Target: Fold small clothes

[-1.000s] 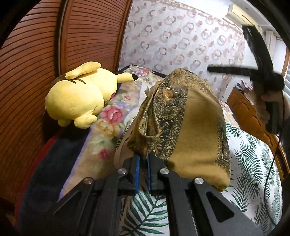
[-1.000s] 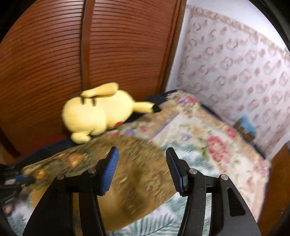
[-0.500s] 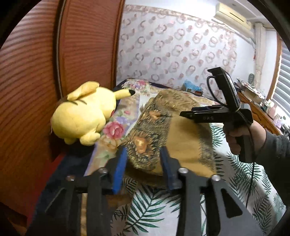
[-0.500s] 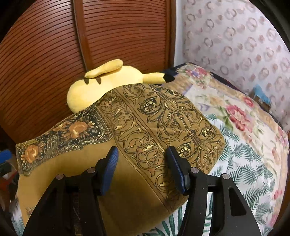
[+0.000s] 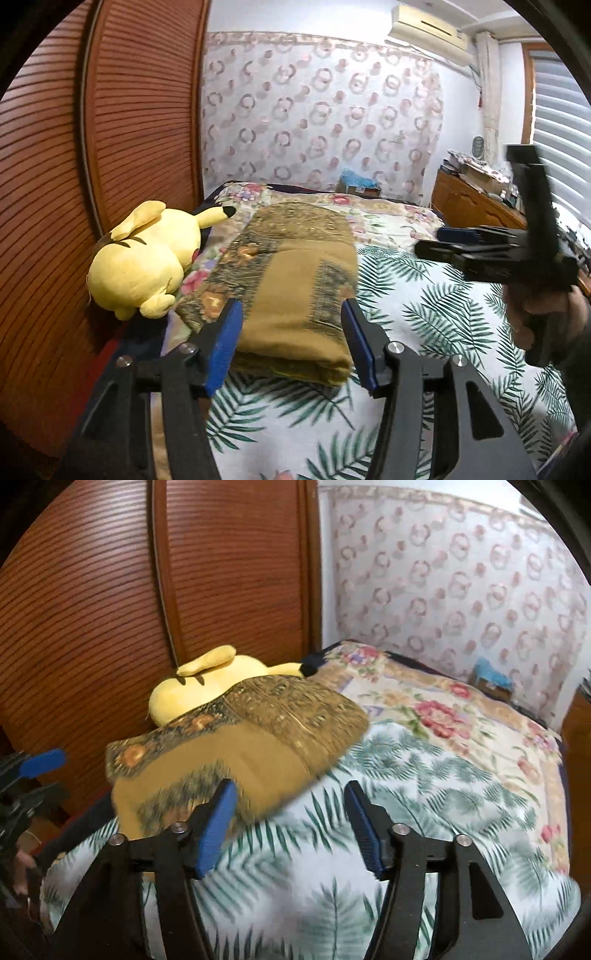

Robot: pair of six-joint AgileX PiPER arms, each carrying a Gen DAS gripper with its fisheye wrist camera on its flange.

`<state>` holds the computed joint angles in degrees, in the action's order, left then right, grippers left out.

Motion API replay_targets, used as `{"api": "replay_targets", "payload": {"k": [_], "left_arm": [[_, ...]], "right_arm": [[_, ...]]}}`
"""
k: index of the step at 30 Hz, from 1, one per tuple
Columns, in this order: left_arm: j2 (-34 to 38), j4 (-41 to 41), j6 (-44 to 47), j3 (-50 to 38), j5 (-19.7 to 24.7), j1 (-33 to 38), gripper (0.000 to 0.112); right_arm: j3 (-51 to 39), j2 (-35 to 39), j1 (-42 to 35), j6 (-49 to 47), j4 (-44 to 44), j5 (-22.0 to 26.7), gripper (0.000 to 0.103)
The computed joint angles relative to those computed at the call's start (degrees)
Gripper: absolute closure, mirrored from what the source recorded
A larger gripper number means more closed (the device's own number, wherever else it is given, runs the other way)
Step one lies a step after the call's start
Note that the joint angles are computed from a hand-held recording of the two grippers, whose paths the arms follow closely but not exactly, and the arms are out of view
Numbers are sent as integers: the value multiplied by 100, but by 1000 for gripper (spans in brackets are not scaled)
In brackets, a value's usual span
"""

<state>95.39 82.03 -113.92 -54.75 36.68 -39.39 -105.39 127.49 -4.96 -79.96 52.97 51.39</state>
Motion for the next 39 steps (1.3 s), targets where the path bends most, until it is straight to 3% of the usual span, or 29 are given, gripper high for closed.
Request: {"api": "replay_targets", "payload": {"k": [7,16,21,31,39], "left_arm": [[320,-344,475,-493,196,-601,58],[767,-607,737,-1139,349,-1265,58],[877,-780,912,-1441,280,-1473,58],[881,-1030,1526,-2148,950,-1887,58],[630,-900,1491,-2273,1546,-2174,57]], "right_arm": [[1835,-1090,-1090,-1255,986,3,17],[3201,-1932,-2414,-2345,1773,-26,16],[3600,-2202,-3005,-2732,2061,124,16],[3993,-2631,-3926,-3029,2466,650,16],[4121,-3030,-4338,-3084,2730,1026,16]]}}
